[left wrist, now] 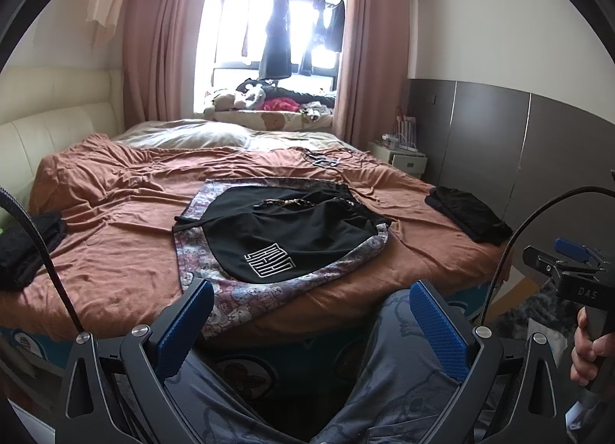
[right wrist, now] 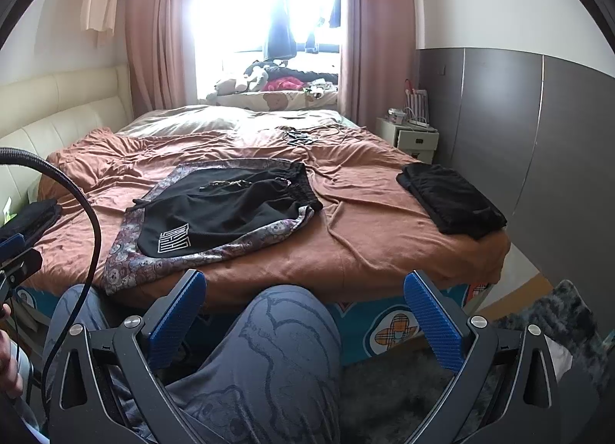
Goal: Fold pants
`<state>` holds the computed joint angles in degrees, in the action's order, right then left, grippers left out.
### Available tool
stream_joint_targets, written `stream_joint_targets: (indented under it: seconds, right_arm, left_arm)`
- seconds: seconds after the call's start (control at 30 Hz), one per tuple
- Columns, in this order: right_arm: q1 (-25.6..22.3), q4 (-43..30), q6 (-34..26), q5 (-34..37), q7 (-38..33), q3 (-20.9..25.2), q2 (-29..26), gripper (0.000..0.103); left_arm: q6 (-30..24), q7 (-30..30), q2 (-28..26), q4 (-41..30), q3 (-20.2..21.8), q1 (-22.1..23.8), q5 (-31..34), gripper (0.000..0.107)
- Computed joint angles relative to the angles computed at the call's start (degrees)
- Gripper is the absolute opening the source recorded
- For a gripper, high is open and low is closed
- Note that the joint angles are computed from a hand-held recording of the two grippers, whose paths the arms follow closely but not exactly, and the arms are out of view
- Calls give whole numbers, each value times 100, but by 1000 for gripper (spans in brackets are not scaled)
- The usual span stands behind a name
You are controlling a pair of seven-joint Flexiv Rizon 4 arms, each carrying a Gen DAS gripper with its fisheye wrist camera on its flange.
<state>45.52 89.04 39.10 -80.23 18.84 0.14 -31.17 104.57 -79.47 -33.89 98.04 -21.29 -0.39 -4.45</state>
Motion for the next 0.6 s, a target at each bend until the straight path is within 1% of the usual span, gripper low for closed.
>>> stream_joint_targets:
  seconds: [0.2,0.37,0.6]
  right_arm:
    - [43,-74,-71,102,-65,-2,-68,103]
    - [74,-99,-73,111,-86,-21,-82,103]
    - [112,-100,-127,123,-109,-27,-86,103]
  left_arm:
    - [11,4,16,41,-97,92,53,103]
    - [-2,-8,10,26,-77,61,38,103]
    - [34,-8,29,78,-156,113,101,103]
